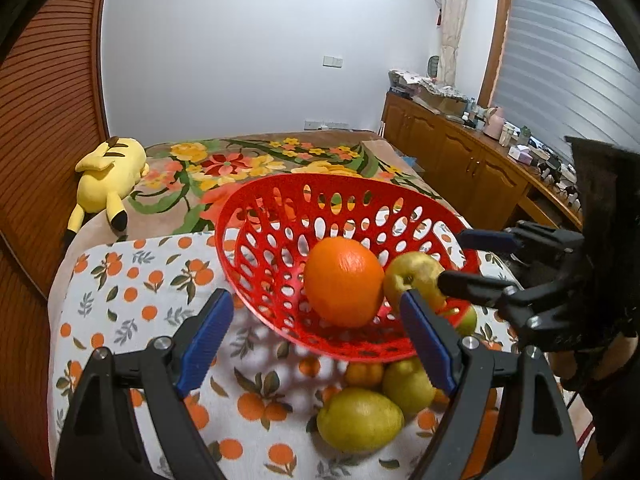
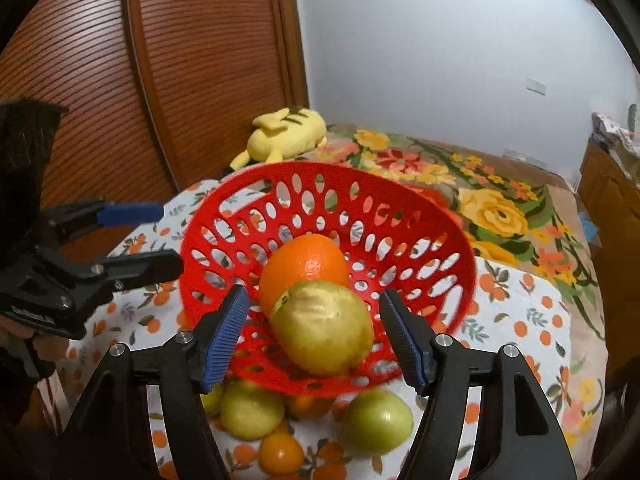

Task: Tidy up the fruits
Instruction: 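Open both tools and withdraw them from the red basket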

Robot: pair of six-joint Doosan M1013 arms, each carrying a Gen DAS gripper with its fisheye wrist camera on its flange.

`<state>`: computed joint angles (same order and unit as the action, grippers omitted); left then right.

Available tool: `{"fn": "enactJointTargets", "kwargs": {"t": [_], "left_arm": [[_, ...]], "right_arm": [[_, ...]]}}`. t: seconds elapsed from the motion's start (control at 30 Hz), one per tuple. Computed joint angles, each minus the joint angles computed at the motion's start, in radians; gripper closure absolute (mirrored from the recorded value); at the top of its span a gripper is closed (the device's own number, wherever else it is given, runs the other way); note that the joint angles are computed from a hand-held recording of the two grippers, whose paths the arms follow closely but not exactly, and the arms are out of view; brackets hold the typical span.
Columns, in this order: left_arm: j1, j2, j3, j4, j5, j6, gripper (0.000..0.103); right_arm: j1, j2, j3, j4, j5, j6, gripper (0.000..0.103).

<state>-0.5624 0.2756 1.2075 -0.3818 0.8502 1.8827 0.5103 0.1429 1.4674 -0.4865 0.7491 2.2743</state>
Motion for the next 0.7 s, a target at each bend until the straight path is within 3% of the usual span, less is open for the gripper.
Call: {"fn": "enactJointTargets", "kwargs": {"t": [0.4, 0.7], "left_arm": [[0.005, -0.094, 0.147, -0.050, -0.077, 0.044, 0.018], [0.004, -0.151, 0.248, -0.058, -0.143, 0.045, 0.018]], "right_arm": [[0.119, -0.068, 0.110, -0.248, 0.025, 0.331, 0.029], [0.181, -0.092, 0.182, -0.310, 0.033, 0.488, 0.029]]}}
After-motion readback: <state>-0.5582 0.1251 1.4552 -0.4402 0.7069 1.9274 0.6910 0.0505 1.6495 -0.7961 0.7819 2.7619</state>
